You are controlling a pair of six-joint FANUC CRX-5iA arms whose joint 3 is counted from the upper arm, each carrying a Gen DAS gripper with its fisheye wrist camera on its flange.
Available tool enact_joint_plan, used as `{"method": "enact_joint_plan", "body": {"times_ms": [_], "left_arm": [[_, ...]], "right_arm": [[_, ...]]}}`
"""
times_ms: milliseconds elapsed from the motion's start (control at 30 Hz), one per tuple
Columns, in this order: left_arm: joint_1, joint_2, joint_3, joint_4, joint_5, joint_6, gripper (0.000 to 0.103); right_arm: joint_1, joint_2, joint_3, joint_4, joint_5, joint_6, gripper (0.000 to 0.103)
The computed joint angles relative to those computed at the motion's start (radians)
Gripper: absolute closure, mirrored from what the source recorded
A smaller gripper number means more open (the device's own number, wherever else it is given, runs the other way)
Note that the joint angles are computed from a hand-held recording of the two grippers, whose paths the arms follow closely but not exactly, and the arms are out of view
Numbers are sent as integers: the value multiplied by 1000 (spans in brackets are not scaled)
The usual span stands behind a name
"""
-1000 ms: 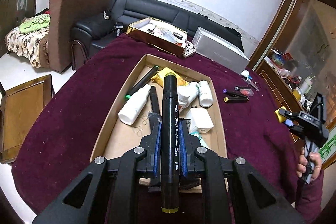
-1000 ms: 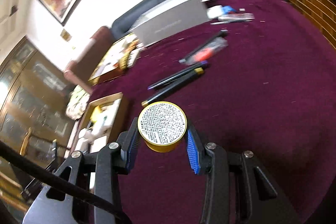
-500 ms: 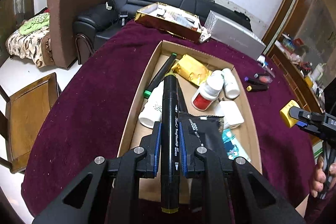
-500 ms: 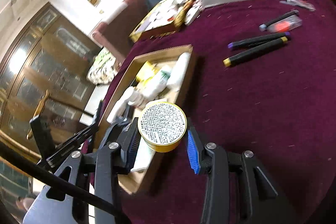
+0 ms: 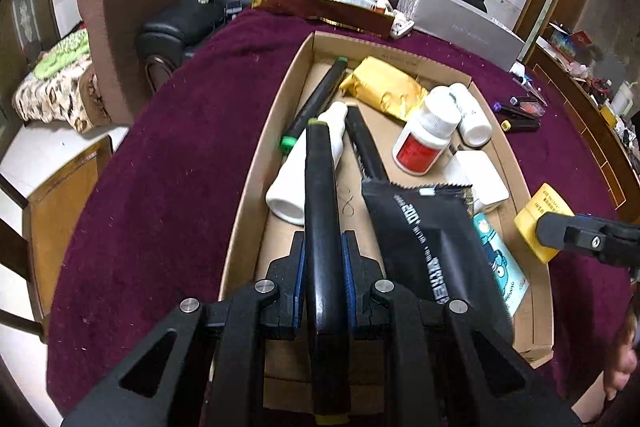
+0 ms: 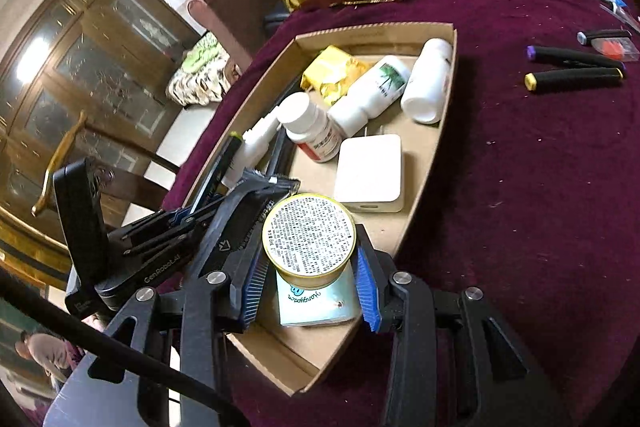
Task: Organize objects
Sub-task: 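Carry the marker with the left gripper and the tape roll with the right into the box, then open both grippers to release the marker and tape roll in the box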
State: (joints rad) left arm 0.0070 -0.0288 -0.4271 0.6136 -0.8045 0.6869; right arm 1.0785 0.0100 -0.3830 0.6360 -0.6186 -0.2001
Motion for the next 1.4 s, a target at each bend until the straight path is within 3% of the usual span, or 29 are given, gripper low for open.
{"method": "enact_joint_plan", "body": {"times_ms": [433,533,733,1000,1067,1133,1200,1400], "left_arm": [[54,-101,-98,218,-2,-138,89],[59,-112,-108,245,-5,-153,89],[68,-100,-109,255,-25,-144,89],[83,-96,-113,266,-50,-133,89],[86,-100,-117,278,-51,-141,89],[89,-98,-119,282,-55,-141,89],[92,-92,-116,277,-59,-132,89],[102,-86,-116,264,-61,-94,84]], "right_arm": [[-1,129,184,-138,-213,198,64],[7,173,247,-133,-319,239,64],[-4,238,329,-125,-441,300,64],[-32,282,369,-138,-468,347,64],[-34,263,351,-152,-424,356,64],[-34,236,324,-161,-382,332,62],[-28,202,287,-152,-346,290,49],[21,129,215,-51,-328,156,47]]}}
